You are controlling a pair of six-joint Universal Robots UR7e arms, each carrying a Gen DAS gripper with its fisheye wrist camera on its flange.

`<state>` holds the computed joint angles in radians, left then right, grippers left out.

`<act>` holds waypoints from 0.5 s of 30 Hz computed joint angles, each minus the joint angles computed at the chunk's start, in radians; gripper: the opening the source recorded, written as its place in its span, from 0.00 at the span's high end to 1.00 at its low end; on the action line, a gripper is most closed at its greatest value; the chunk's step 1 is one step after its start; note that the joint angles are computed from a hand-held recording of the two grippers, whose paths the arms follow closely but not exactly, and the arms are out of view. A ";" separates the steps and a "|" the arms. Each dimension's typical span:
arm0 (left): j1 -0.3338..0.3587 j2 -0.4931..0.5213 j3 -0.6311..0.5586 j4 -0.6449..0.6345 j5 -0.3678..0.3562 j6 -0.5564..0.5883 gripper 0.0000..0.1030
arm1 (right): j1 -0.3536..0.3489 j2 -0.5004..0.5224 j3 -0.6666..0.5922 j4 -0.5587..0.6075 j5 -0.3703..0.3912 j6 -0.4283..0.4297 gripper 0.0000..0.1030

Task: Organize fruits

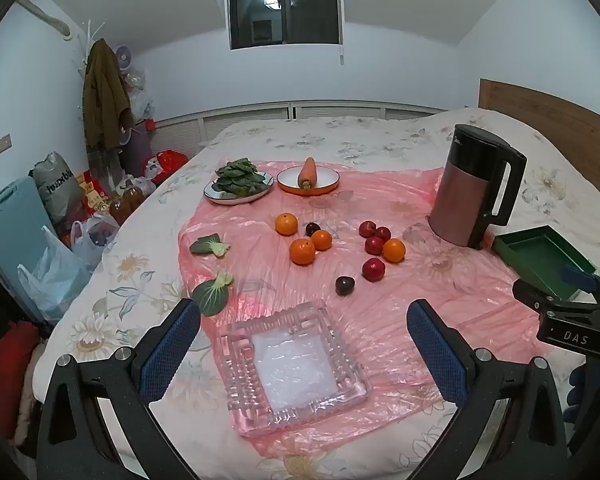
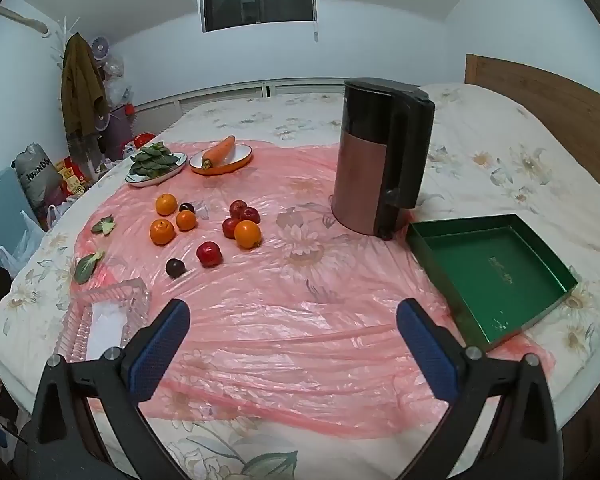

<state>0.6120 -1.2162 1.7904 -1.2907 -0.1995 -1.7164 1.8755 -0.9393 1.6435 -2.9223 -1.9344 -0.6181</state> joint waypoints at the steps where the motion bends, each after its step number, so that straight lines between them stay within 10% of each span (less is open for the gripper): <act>1: 0.000 -0.001 0.002 -0.007 0.000 0.004 0.01 | 0.000 0.000 0.001 -0.002 -0.001 -0.002 0.00; 15: -0.002 0.003 0.017 -0.038 0.001 0.008 0.01 | -0.001 -0.002 0.007 -0.001 -0.013 -0.007 0.00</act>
